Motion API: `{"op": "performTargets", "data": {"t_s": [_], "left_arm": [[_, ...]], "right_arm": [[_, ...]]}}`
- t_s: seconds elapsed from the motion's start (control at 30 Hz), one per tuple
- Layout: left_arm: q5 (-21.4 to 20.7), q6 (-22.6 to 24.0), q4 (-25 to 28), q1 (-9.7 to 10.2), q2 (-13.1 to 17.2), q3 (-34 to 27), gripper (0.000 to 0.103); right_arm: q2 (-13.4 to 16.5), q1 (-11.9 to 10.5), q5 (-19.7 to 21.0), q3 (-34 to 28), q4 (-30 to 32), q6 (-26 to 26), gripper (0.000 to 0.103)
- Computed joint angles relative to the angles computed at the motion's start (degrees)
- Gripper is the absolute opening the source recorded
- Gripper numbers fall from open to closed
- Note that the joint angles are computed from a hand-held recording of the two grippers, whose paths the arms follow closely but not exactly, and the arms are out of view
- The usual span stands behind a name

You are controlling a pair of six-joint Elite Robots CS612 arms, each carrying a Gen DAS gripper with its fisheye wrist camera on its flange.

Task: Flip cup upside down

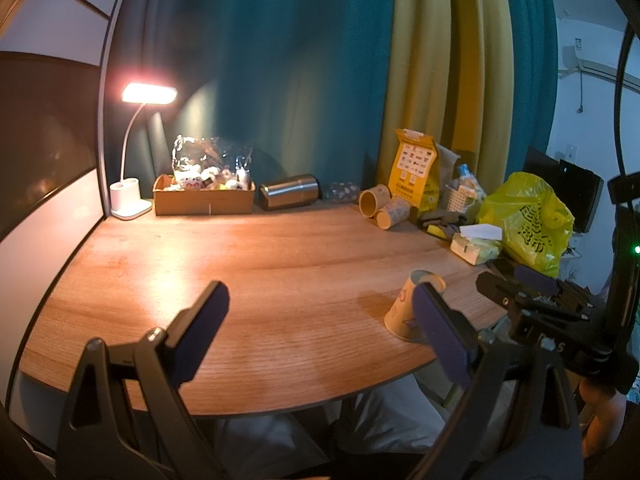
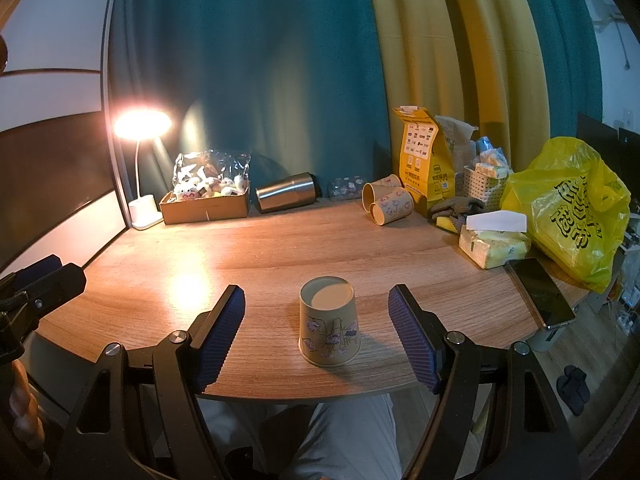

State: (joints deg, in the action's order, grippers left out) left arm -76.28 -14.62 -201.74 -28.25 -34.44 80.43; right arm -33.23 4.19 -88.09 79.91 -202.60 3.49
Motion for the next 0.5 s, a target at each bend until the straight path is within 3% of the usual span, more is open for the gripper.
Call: {"op": "performTargets", "data": {"t_s": [0.5], "left_arm": [[0.0, 0.5, -0.6, -0.05, 0.0, 0.0, 0.094]], "right_arm": [[0.0, 0.0, 0.2, 0.0, 0.0, -0.1, 0.077]]}}
